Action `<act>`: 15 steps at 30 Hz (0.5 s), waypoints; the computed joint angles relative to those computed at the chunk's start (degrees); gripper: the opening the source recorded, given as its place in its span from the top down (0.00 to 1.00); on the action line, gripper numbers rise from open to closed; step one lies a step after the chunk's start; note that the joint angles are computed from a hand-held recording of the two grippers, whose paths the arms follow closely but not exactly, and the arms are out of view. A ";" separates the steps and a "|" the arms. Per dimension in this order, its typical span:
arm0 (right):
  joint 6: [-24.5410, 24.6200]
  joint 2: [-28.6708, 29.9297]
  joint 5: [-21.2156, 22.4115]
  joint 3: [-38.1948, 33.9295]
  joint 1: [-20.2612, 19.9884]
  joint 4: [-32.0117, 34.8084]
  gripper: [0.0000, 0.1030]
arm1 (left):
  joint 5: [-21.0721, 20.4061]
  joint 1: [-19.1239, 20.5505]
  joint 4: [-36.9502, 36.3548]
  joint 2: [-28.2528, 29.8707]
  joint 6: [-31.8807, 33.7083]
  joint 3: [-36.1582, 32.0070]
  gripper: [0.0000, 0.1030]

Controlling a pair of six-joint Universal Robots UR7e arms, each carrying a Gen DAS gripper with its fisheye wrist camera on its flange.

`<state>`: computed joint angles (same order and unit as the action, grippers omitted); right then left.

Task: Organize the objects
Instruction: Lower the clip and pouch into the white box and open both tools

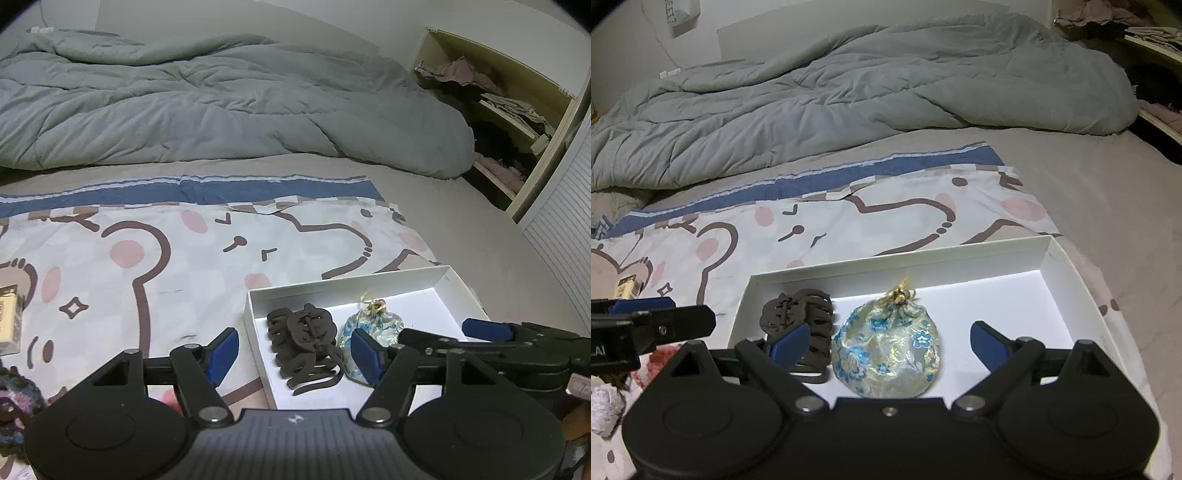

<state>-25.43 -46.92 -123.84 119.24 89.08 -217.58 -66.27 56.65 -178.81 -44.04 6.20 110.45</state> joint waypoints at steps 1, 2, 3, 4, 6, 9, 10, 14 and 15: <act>0.16 -0.41 0.05 0.39 0.11 -0.08 0.08 | 0.30 -0.25 0.12 -0.47 -0.16 0.40 0.34; 0.36 -0.75 0.02 0.75 0.26 -0.25 0.08 | 0.53 -0.49 0.21 -0.90 -0.39 0.78 0.34; 0.62 -1.12 0.01 1.18 0.45 -0.47 0.08 | 0.78 -0.74 0.35 -1.40 -0.58 1.18 0.34; 0.90 -1.54 0.02 1.73 0.69 -0.78 0.08 | 1.08 -1.00 0.41 -1.85 -0.64 1.58 0.34; 1.29 -2.24 -0.15 2.69 1.20 -1.35 0.08 | 1.64 -1.45 0.42 -2.83 -0.62 2.43 0.34; 1.85 -3.18 -0.61 4.15 2.16 -2.01 0.08 | 2.38 -2.14 0.54 -4.42 -0.83 3.76 0.34; 1.95 -3.46 -0.86 4.58 2.58 -2.21 0.08 | 2.63 -2.36 0.63 -4.89 -0.82 4.19 0.34; 1.80 -4.46 -2.18 5.93 4.36 -2.66 0.08 | 3.66 -3.31 0.99 -6.89 -0.99 6.04 0.34; 2.00 -4.88 -2.40 6.35 4.81 -2.53 0.08 | 3.78 -3.49 1.11 -7.42 -1.16 6.50 0.34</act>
